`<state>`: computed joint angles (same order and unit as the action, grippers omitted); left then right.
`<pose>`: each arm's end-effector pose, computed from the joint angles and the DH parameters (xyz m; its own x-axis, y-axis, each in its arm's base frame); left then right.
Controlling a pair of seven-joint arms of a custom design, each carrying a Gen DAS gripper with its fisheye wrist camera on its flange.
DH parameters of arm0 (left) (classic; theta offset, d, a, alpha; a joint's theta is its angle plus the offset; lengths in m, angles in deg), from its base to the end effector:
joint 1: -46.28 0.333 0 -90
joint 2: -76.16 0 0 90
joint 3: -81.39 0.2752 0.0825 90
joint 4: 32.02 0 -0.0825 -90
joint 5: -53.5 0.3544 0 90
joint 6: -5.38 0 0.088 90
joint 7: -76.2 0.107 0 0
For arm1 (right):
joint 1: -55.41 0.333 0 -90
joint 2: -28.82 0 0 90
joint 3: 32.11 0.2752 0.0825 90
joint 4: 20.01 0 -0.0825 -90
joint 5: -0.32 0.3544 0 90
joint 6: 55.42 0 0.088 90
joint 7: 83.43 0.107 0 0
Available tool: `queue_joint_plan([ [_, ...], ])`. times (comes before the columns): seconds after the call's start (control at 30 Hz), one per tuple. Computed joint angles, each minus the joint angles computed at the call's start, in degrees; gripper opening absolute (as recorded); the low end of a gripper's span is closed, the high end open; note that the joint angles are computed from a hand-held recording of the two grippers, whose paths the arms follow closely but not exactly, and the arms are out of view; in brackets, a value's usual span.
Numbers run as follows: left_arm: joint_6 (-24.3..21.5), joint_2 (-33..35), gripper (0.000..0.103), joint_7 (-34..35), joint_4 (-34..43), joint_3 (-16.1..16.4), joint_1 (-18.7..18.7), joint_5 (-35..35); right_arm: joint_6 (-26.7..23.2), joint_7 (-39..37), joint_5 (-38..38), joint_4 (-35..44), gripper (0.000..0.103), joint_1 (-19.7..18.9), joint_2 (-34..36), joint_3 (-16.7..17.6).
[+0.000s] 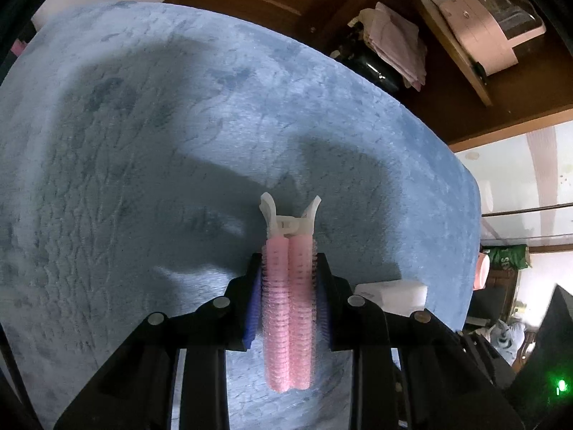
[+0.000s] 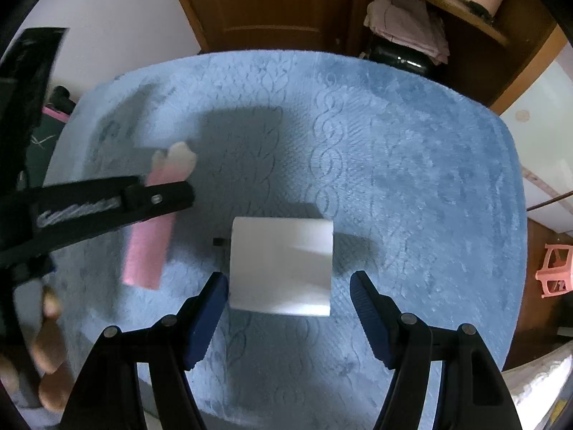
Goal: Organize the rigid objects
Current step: 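Grasp the pink hair roller with the left tool while the right tool grasps the white box, then carry the pink roller and white box over the white tray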
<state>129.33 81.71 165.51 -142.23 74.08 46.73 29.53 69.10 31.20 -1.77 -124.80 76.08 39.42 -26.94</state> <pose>0.5617 -0.0823 0.4295 0.0789 -0.9223 0.3784 -0.9882 -0.1224 -0.0925 0.5336 0.2543 0.4196 0.0404 -0.9979 -0.0515 -0.9879 -0.0322 -0.1517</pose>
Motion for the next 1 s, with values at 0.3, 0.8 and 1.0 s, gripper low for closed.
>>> queue_joint_plan([
  [0.3, -1.5, -1.2, 0.029, 1.1, -0.6, 0.4, 0.4, -0.2, -1.1, 0.5, 2.2, 1.5, 0.058, -0.3, 1.9, -0.1],
  [0.8, -7.4, -16.1, 0.029, 6.2, -6.5, 1.9, -1.4, 0.0, 1.6, 2.4, 4.9, -10.7, 0.056, -0.7, -16.0, 0.7],
  [1.0, -8.3, -27.1, 0.029, 9.0, -12.3, 3.2, -3.4, 0.4, 2.3, 2.9, 6.2, -21.3, 0.056, -0.4, -30.4, 1.6],
])
